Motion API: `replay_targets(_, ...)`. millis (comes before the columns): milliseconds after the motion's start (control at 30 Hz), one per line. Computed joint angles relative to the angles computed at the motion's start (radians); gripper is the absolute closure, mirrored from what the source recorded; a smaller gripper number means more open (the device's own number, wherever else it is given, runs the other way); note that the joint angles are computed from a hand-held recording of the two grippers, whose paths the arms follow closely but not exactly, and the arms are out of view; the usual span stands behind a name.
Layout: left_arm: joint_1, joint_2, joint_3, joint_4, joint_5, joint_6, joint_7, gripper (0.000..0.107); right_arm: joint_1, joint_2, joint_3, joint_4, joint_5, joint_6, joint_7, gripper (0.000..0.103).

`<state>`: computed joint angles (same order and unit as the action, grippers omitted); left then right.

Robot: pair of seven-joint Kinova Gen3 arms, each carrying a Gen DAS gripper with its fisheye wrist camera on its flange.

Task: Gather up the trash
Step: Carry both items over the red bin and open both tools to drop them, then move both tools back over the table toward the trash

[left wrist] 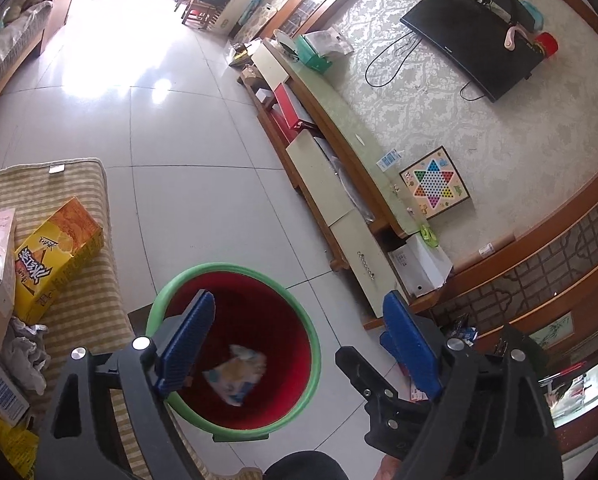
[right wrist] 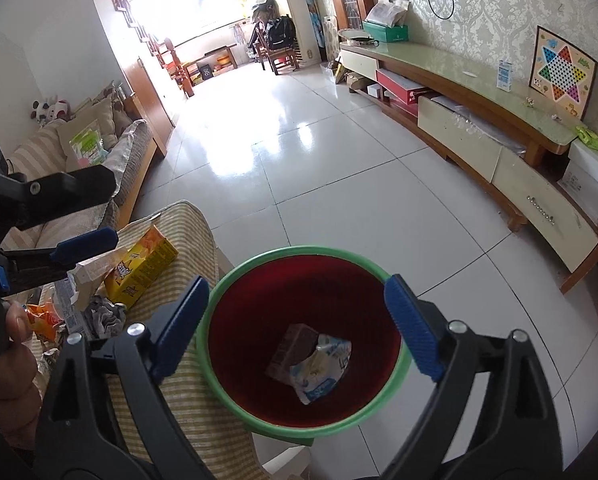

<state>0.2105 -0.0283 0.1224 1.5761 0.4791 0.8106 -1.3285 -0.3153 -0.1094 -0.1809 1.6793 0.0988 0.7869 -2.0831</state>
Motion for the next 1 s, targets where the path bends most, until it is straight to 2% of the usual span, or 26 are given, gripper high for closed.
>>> replay_targets(133,-0.006,-0.034,-0.005,0.006,-0.025,0.005,0.028,0.013,-0.002,-0.011,-0.018,-0.009,0.033,0.012,-0.031,0.005)
replay_targets(267,-0.01,-0.059,-0.014,-0.014,-0.071,0.065,0.043,0.013,-0.015,-0.014,-0.057,-0.036,0.1,0.061,-0.095,0.005)
replay_targets(400,-0.025,-0.123,-0.031,0.017,-0.101,0.102,0.042,0.013,-0.048,-0.011,-0.103,-0.064,0.173,0.121,-0.182,0.005)
replay_targets(533,-0.049,-0.196,-0.026,0.038,-0.201,0.153,0.082,0.013,-0.098,-0.011,-0.141,-0.079,0.218,0.15,-0.243,0.005)
replay_targets(900,-0.11,-0.413,-0.158,0.151,-0.232,0.281,-0.025,0.012,-0.26,0.041,-0.217,-0.169,0.356,0.278,-0.413,0.005)
replay_targets(1000,-0.149,-0.497,-0.191,0.204,-0.247,0.292,-0.027,0.012,-0.315,0.065,-0.202,-0.2,0.337,0.294,-0.396,0.005)
